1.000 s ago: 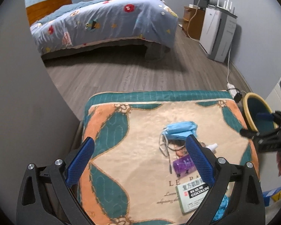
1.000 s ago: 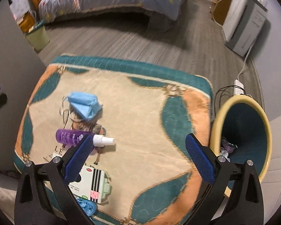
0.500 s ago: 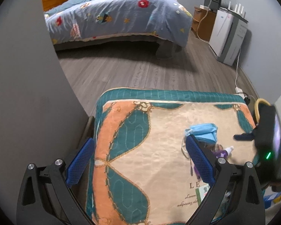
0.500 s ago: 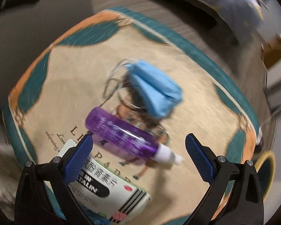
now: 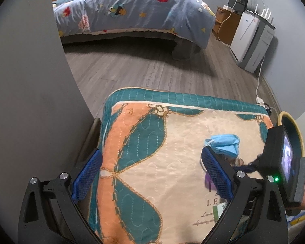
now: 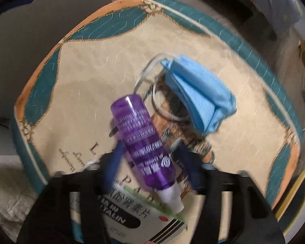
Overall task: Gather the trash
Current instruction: 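Grasp the purple spray bottle with the right tool, then grasp the second blue mask with the left tool while the right holds the purple bottle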
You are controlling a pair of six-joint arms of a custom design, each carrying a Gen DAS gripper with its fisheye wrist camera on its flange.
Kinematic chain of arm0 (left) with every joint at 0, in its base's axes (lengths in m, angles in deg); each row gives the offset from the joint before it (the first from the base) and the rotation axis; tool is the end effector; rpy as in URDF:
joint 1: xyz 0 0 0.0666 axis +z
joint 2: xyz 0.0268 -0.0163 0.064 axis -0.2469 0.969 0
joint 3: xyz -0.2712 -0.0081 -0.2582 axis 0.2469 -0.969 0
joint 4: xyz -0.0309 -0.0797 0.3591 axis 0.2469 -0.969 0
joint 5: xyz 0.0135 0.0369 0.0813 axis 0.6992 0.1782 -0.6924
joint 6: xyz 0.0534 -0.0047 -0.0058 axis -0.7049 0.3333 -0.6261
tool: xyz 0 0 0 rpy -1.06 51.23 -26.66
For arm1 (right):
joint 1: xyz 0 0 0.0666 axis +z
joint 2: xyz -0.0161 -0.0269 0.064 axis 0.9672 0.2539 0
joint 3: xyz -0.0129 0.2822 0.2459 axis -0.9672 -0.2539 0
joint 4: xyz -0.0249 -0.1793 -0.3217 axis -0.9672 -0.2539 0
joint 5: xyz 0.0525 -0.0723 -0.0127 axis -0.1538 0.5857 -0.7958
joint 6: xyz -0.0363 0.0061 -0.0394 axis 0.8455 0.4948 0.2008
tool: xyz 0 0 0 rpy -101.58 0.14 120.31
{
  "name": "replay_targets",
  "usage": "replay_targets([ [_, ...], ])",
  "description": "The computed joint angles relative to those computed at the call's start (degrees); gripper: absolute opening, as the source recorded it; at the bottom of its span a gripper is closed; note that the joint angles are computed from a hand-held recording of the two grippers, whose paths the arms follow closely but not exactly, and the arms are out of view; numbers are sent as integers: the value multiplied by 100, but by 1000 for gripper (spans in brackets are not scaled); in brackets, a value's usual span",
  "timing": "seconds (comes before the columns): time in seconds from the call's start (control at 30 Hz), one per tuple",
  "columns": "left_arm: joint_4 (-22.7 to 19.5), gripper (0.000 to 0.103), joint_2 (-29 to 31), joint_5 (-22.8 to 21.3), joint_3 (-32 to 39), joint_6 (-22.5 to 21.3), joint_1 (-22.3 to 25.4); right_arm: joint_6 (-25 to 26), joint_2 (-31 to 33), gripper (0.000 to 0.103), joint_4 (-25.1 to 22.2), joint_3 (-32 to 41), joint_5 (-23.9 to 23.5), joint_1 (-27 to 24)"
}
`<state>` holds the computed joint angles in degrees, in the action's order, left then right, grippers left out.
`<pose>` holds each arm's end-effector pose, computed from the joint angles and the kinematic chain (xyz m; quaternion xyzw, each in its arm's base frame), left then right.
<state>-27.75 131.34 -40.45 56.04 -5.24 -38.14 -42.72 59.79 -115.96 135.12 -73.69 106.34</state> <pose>0.3657 -0.1550 0.5477 -0.0193 0.9545 -0.0312 0.2958 0.4034 0.2446 0.4661 -0.3630 0.9254 0.0440 0.0993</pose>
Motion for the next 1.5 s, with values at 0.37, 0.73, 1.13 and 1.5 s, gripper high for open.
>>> replay_targets([
  [0.37,-77,97,81,-150,60,-45,-106,134,-51,37,-158,107,-342,-154],
  [0.73,167,97,827,-163,203,-241,-614,-285,-131,34,-317,700,-620,-1414],
  [1.13,294,97,1927,334,674,-360,-1086,-938,-241,33,109,-160,-359,-2066],
  [1.5,601,80,1738,421,318,-631,-1125,-765,-197,69,296,-223,6,-1899],
])
